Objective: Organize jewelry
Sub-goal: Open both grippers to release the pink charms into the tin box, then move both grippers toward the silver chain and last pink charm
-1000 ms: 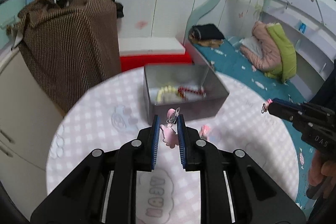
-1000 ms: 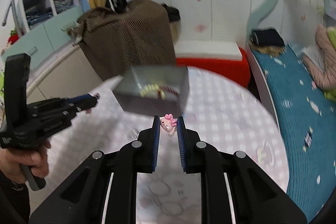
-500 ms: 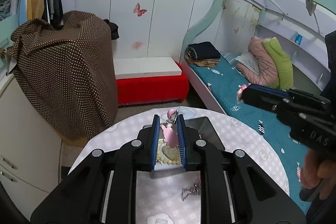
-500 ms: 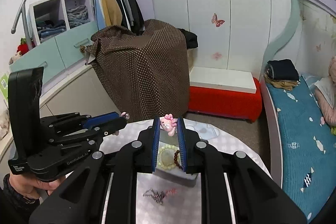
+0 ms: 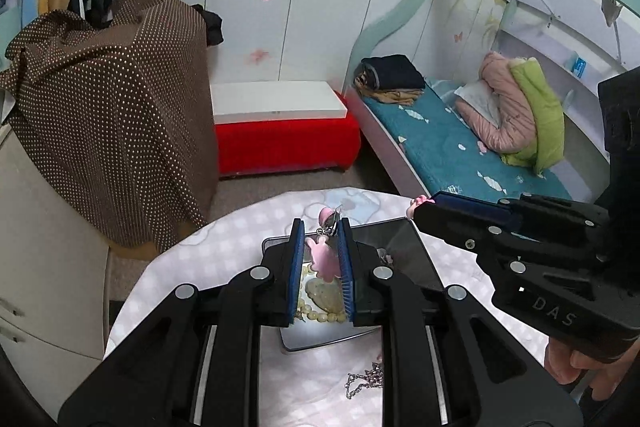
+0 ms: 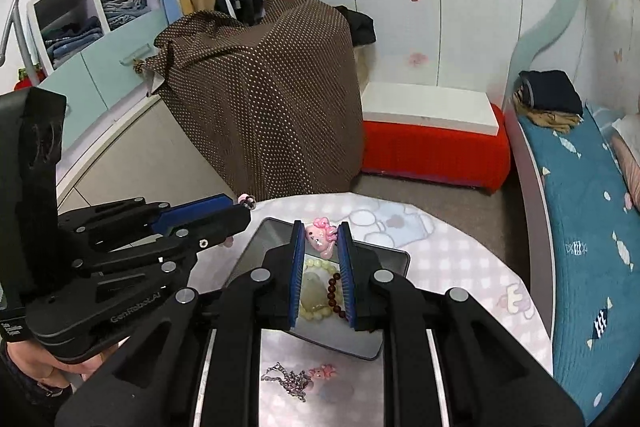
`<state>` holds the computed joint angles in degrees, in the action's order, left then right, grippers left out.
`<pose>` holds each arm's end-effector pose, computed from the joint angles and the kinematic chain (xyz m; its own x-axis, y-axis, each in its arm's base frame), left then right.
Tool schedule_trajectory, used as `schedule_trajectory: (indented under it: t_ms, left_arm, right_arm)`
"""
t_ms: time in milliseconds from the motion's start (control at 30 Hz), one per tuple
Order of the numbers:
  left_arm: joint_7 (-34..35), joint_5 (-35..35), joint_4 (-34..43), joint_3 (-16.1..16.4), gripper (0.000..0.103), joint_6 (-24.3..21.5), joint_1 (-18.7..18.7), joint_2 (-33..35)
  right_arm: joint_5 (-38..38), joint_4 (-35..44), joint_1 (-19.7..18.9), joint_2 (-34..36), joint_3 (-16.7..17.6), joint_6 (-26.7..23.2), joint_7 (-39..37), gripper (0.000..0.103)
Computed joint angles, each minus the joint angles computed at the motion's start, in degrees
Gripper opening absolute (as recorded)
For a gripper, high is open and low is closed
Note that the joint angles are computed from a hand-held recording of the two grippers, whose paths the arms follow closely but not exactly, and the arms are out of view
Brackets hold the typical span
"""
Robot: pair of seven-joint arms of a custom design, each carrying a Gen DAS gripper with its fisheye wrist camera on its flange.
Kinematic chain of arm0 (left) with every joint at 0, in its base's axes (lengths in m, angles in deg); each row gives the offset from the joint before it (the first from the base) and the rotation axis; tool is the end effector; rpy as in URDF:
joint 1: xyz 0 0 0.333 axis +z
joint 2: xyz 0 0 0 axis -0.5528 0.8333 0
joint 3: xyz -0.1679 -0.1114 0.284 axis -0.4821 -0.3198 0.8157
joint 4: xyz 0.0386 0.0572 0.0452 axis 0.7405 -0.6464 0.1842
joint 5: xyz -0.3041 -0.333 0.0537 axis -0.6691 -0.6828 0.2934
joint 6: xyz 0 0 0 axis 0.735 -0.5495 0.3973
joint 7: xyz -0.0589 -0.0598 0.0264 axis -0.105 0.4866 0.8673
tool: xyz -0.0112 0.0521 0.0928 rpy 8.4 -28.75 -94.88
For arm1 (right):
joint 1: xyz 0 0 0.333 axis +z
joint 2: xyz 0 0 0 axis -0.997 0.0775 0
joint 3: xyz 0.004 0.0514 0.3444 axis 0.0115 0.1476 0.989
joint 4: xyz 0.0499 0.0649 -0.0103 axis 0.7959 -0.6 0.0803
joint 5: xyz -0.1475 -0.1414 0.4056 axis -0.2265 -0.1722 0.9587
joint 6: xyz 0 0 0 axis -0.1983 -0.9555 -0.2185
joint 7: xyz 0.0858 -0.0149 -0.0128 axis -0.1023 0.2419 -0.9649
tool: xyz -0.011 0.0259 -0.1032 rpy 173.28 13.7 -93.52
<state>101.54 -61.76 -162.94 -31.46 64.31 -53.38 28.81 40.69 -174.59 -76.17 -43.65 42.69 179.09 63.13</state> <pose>0.5206 -0.3103 0.5088 -0.7481 -0.6443 0.1587 -0.5401 0.4523 -0.7097 0.4088 0.1682 0.5133 -0.1702 -0.9685 -0.1820 -0.6613 0.2491 -0.7076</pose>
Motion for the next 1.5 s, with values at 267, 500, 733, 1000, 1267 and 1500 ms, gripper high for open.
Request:
schedule_trajectory:
  t_ms: [267,500,733,1000,1267,1500]
  left_arm:
    - [-1.7,2.0,0.1,-0.3,0.017,0.0,0.2,0.3]
    - [-1.9,1.3,-1.2,0.0,0.054,2.3,-0.2,-1.1]
    - [-1.0,-1.2,-3.1,1.1,0.092,6.1,-0.8,-3.8]
    - [2.1,-5.1,-6.2,3.2,0.094,7.5,-2.6,-8.0]
    - [4.7,-9.1,-10.9,5.5,0.095,8.7,-4.7,-13.1]
    - [3.3,-9.3,-16.6,6.6,0.095,10.0,-5.5,-16.8]
  right_arm:
    - [0.8,-0.2,0.0,0.0,-0.5,-1.6,-0.2,0.017]
    - [0.3,-0.5,-0.6,-0.5,0.1,-2.5,1.2,0.032]
    - [-3.5,-2.4,-4.6,-4.4,3.2,-3.4,8.2,0.096]
    - [-6.6,-2.9,-5.3,-7.7,5.0,-6.9,13.0,0.096]
    - [-8.7,-5.0,-2.6,-14.5,6.4,-13.2,16.8,0.096]
    - [-6.3,-9.2,3.2,-22.2,6.9,-19.3,18.3,0.096]
